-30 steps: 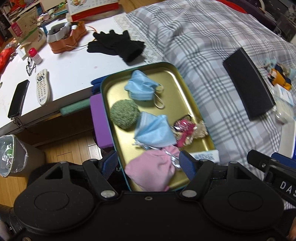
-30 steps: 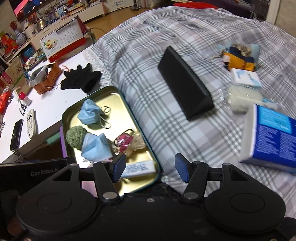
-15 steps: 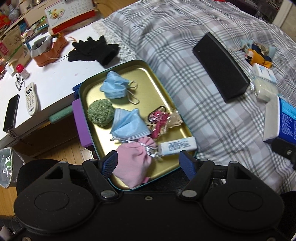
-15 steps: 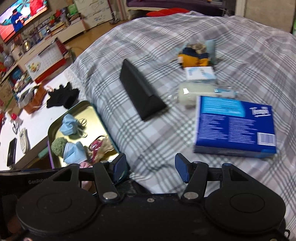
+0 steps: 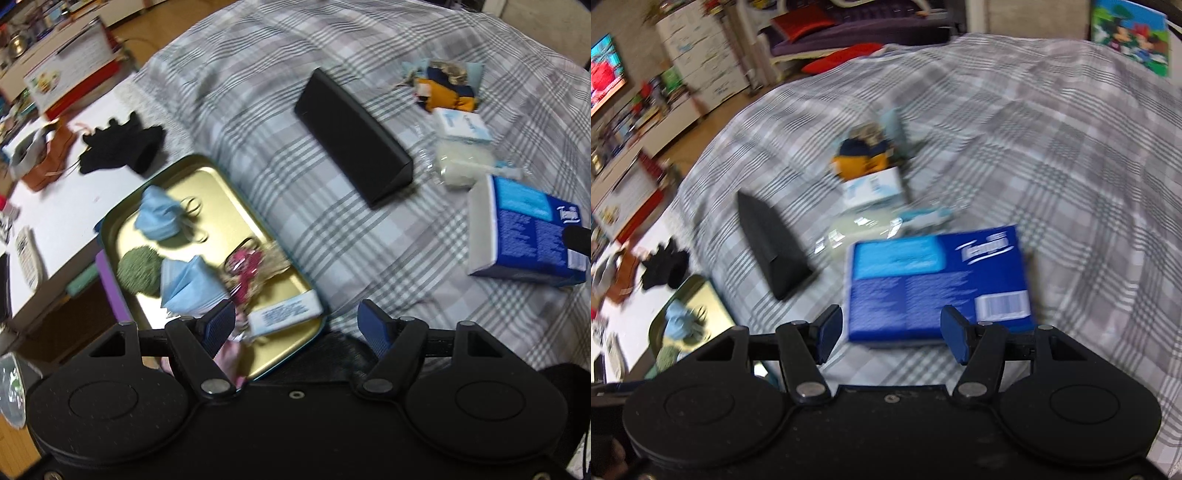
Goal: Organize soft objects
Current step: 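Move both tools from the tray toward the bagged sponge and white tissue pack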
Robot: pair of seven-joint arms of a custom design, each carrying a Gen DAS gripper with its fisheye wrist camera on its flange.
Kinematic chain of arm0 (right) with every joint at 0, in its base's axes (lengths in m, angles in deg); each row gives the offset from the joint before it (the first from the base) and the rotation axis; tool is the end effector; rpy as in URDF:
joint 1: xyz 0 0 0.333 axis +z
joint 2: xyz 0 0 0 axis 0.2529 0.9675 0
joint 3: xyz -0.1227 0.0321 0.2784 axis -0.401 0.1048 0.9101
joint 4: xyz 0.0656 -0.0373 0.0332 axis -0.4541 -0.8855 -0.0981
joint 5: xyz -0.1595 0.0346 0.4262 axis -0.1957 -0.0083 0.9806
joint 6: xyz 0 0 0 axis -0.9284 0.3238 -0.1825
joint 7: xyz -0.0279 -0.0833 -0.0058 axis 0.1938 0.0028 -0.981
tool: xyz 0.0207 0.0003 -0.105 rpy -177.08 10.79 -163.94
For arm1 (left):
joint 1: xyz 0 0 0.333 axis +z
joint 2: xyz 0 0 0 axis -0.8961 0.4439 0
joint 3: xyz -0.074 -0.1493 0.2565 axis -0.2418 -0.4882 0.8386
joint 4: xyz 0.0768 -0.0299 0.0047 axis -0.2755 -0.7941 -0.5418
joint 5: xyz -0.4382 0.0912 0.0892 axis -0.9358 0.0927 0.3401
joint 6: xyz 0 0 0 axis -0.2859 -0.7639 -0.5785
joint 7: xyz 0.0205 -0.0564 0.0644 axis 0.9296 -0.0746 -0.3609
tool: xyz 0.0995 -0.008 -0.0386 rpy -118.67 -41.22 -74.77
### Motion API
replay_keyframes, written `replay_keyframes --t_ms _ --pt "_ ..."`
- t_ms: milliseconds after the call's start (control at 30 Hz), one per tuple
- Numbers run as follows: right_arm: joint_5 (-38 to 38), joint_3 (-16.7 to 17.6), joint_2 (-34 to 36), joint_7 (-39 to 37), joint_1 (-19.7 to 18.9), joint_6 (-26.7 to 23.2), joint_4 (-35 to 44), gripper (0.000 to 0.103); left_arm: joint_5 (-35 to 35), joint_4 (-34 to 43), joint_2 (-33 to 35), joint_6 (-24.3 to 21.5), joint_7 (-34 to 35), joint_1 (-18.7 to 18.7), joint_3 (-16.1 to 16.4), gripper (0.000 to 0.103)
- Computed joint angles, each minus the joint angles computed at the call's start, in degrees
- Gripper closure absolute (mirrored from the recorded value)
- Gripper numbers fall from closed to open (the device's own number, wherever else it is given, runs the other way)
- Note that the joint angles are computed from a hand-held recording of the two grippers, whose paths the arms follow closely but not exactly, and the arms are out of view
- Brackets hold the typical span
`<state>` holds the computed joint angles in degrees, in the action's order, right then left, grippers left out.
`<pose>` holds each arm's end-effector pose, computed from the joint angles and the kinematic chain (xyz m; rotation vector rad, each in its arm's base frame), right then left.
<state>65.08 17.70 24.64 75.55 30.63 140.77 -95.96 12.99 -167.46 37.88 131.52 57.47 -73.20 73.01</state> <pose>0.6234 0.2272 0.5146 -1.6769 2.0381 -0.4869 0.6369 -0.2299 0.4842 -2.0272 2.0142 -0.3898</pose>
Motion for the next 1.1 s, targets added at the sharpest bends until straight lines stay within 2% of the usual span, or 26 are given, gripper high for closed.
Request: replay_keyframes --t_ms 267,533,733,833,933,1100 --pt "-2.07 -2.14 3.55 4.08 -1.71 -0.34 4.43 0.044 -0.08 13.54 9.19 -4.32 2.55 -1.06 -0.59 0.034" --pt "-0.73 -4.81 11.80 4.41 -1.65 -2.27 13.90 0.043 3.10 32.97 22.36 -10.80 3.10 -4.32 0.45 0.034" --pt "5.17 -5.22 17.90 0.03 -1.51 -4.67 20.80 0.040 3.38 46.86 31.44 -16.36 4.65 -6.02 1.22 0.033" --pt "9.45 -4.78 21.21 -3.22 -1.54 -6.16 24.76 0.037 2.86 48.78 32.64 -17.12 4.71 -6.21 1.59 0.033" --pt "12.42 -4.51 24.56 -5.67 -0.97 -7.86 29.00 0.035 2.49 46.65 31.32 -16.40 4.75 -5.75 1.75 0.033" --pt "11.11 -5.58 30.07 -7.28 2.12 -11.28 36.74 0.023 1.34 41.07 27.58 -14.67 4.50 -4.06 1.55 0.033"
